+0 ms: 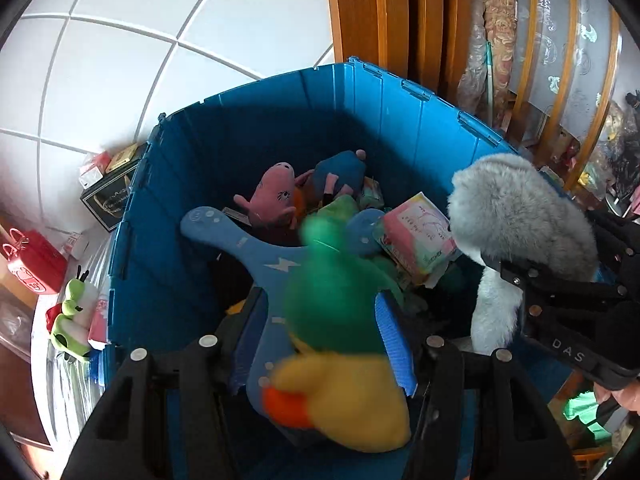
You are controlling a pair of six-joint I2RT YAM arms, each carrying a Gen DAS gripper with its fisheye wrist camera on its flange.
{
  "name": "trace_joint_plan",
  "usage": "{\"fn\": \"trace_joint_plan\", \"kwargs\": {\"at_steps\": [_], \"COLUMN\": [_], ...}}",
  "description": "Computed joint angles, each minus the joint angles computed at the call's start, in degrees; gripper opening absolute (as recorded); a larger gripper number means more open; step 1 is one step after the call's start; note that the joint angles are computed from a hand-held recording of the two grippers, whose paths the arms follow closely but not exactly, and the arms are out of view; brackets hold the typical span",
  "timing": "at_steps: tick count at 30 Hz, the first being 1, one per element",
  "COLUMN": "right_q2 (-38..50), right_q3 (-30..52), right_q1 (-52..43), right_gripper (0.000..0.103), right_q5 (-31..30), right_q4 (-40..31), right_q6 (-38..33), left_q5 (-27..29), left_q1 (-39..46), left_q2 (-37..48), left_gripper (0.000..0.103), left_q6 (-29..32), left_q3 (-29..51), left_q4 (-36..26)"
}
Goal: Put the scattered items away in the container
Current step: 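Lift and carry both plush toys over the blue bin, then open both tools to drop the plush toys into the bin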
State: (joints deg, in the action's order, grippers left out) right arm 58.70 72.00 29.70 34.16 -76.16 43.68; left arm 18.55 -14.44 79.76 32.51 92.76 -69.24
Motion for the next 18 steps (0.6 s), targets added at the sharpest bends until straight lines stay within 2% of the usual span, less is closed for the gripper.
{"fn": "trace_joint_plan", "kwargs": {"at_steps": [4, 10, 14, 18], "right_q2": [-0.78, -0.58, -1.16, -2.63], "right_q3": [-1.95, -2.61, -1.84, -0.93], "right_q1": [0.09, -1.15, -0.34, 4.76], "right_gripper": [0.050, 0.056, 0.080, 0.083], "right_q5": [-0.90, -1.65, 0.61, 3.97], "right_q4": [2.10, 4.11, 3.34, 1.63], "right_q6": [-1.53, -3.76, -2.96, -0.39], "left_q5": [-0.64, -0.62, 2.12, 4.64], "left_q1": [1.46, 1.96, 4.00, 6.10], "left_q2": [-1.32, -1.19, -2.27, -4.41], "left_gripper": [0.055, 0.055, 0.055, 0.056], "left_q6": [-1.04, -2.28, -3.71, -4.33], "left_q3": [-2.93, -6.23, -7.36, -9.06], "left_q4": [2.06, 4.34, 5.37, 6.33]}}
